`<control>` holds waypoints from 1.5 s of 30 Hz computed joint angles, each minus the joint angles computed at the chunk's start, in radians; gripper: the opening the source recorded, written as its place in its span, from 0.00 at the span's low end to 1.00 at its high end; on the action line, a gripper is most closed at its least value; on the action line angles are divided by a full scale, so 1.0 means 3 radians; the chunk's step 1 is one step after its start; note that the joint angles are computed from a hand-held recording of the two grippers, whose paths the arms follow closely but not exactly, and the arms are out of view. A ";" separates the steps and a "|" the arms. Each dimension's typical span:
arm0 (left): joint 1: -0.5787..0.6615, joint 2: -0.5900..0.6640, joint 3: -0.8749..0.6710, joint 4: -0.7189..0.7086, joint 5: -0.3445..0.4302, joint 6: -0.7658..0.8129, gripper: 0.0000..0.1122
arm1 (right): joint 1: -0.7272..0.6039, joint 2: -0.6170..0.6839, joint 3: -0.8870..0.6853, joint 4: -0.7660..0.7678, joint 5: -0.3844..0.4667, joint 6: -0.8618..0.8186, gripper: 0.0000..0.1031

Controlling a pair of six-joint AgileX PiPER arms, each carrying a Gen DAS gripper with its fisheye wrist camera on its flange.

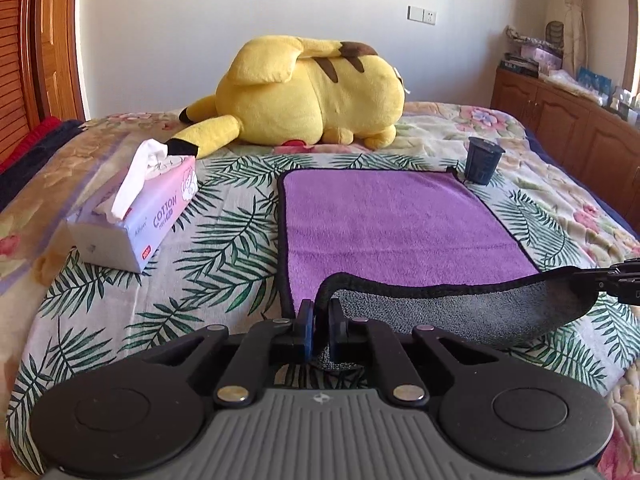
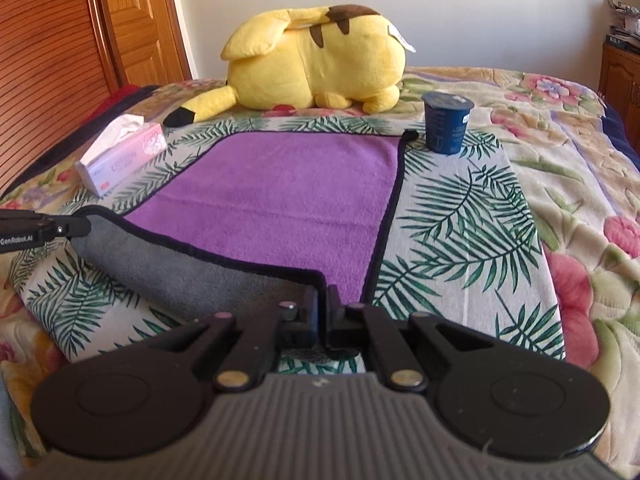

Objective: Fold towel

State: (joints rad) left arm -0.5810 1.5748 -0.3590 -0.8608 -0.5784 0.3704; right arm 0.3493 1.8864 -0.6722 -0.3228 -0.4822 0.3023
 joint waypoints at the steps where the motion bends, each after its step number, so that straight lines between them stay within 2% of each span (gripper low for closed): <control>1: -0.0008 -0.0016 0.0004 -0.0004 -0.0007 -0.0004 0.00 | -0.0006 -0.0008 0.0009 0.0005 -0.0026 -0.0009 0.04; 19: -0.0012 -0.0108 -0.0024 0.0009 -0.0022 0.0035 0.00 | -0.0075 -0.0023 0.0020 -0.0003 -0.0253 -0.0060 0.04; 45: 0.0357 0.0137 -0.0354 0.0573 0.0135 -0.0017 0.00 | -0.0092 0.0218 -0.0305 0.0070 -0.0196 -0.0338 0.04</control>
State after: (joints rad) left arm -0.4739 1.6160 -0.4653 -0.6889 -0.5378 0.3653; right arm 0.3219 1.9518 -0.7636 -0.3018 -0.5410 0.2009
